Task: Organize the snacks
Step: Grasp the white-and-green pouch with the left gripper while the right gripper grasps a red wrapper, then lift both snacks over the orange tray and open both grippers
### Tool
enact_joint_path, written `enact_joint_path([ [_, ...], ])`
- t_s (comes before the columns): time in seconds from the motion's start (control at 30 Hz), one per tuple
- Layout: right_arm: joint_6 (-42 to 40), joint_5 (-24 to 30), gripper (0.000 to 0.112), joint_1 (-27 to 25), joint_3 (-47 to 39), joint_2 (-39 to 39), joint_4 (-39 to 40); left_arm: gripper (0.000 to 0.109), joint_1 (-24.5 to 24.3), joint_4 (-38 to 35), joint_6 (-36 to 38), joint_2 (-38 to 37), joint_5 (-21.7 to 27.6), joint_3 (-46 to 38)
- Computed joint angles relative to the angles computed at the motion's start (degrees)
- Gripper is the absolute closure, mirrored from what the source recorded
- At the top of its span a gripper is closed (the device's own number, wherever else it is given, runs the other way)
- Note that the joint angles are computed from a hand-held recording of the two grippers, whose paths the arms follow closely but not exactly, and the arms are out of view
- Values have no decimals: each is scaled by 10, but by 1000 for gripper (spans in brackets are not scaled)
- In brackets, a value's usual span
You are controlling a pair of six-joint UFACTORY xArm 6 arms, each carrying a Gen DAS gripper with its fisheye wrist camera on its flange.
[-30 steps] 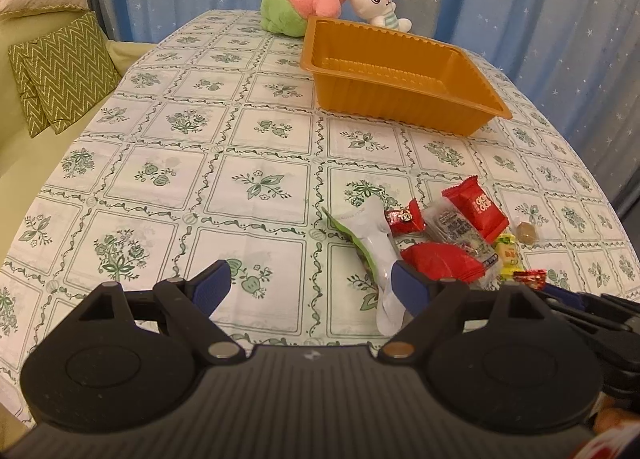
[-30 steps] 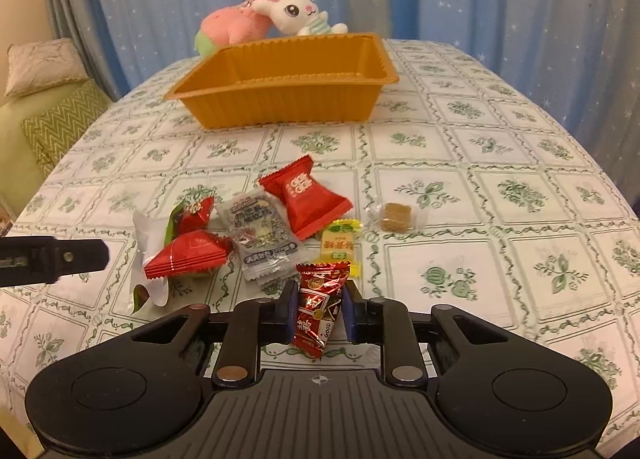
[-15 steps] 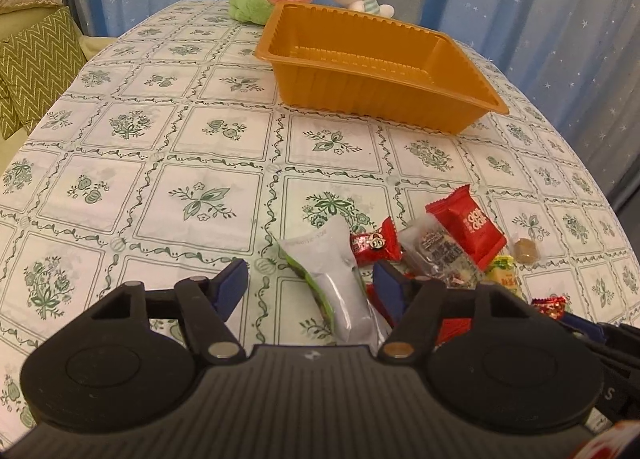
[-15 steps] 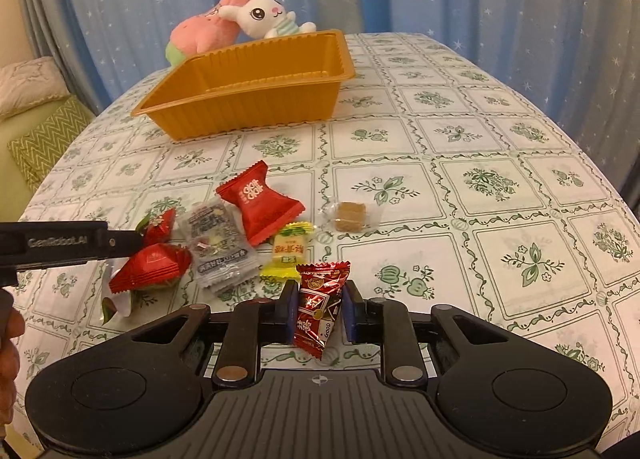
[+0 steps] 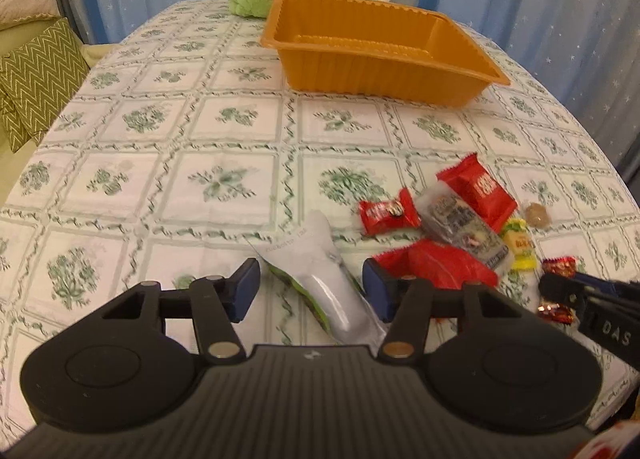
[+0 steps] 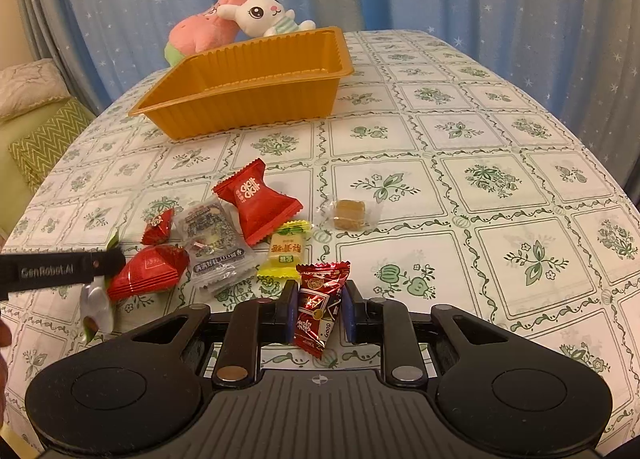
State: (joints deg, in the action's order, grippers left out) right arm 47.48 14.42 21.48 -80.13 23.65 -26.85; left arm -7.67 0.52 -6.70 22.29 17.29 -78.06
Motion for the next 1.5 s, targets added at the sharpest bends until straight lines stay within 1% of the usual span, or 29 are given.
enact_joint_path([
  [0.03, -1, 0, 89, 0, 0, 0, 2, 56, -2, 0, 0, -2, -2, 5],
  [0.1, -3, 0, 89, 1, -1, 1, 4, 55, -6, 33, -19, -5, -13, 14],
  [0.17, -3, 0, 89, 1, 0, 0, 4, 64, -7, 41, -20, -7, -21, 18],
  [0.2, -3, 0, 89, 0, 1, -1, 4, 71, -7, 57, -30, -7, -21, 18],
  [0.23, -2, 0, 89, 0, 1, -1, 3, 76, -6, 86, -49, -7, -20, 16],
  [0.27, -1, 0, 89, 0, 1, -1, 3, 77, -5, 95, -50, -6, -20, 15],
  [0.33, -3, 0, 89, -1, 1, -1, 7, 81, -5, 81, -33, -5, -15, 14],
  [0.47, -8, -2, 89, -1, 0, -1, 12, 82, -4, 68, -23, -10, -14, 19],
  [0.7, -9, -9, 89, -2, -4, -6, 9, 82, -1, 69, -35, -30, -12, 28],
  [0.87, -16, -13, 89, -4, -9, -15, 8, 82, -1, 65, -35, -39, -6, 15],
  [1.1, -55, -11, 89, -4, -30, -22, 35, 82, -9, 21, 3, -36, -1, -19],
  [1.3, -122, 1, 89, -5, -72, -6, 106, 82, -15, -28, 49, -8, 17, -78],
  [1.37, -161, 11, 89, -7, -100, 8, 143, 82, -16, -52, 69, 8, 28, -107],
  [1.5, -223, 40, 89, -14, -177, 51, 198, 82, -16, -76, 95, 50, 51, -181],
])
